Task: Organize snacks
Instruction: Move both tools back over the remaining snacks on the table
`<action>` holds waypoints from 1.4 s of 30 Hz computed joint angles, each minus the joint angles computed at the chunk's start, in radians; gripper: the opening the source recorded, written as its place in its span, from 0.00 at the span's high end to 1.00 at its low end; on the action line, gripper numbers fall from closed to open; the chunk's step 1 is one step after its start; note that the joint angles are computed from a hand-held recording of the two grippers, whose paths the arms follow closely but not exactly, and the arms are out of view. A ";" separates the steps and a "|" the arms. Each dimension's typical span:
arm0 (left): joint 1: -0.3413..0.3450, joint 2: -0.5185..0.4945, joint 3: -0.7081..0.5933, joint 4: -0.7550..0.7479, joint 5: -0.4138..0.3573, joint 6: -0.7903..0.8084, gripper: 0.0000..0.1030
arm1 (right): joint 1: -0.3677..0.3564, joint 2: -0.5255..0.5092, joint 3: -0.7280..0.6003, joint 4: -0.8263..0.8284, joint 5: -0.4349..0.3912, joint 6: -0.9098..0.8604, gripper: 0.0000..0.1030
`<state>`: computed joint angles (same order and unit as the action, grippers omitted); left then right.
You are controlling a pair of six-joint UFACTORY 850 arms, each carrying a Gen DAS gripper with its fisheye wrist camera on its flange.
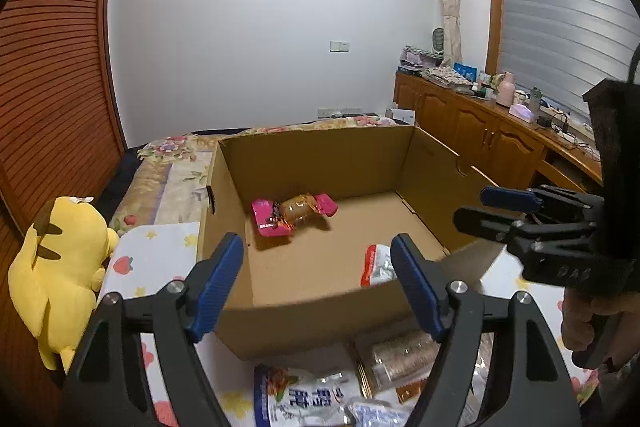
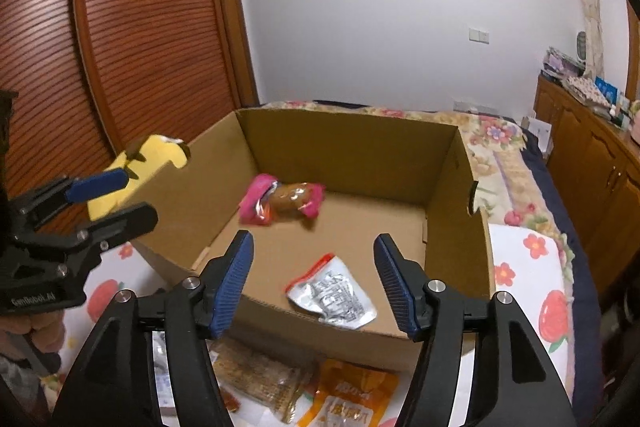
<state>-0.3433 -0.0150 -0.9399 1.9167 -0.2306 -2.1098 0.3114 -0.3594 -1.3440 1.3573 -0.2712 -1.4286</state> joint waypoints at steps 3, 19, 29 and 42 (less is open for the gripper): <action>-0.020 0.035 0.044 0.032 -0.031 -0.028 0.22 | -0.008 0.042 0.051 0.108 -0.024 -0.089 0.38; -0.113 0.107 0.236 -0.008 -0.061 -0.031 0.19 | 0.008 0.249 0.404 0.368 -0.091 -0.419 0.38; -0.126 0.081 0.256 -0.181 -0.045 0.119 0.19 | 0.042 0.228 0.467 0.327 -0.073 -0.417 0.38; -0.135 0.078 0.264 -0.415 -0.047 0.373 0.03 | 0.074 0.208 0.470 0.347 -0.044 -0.443 0.38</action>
<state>-0.4784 0.0626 -0.6755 1.5018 -0.2773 -1.7373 0.3858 -0.1513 -0.8739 1.7048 -0.3149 -1.8717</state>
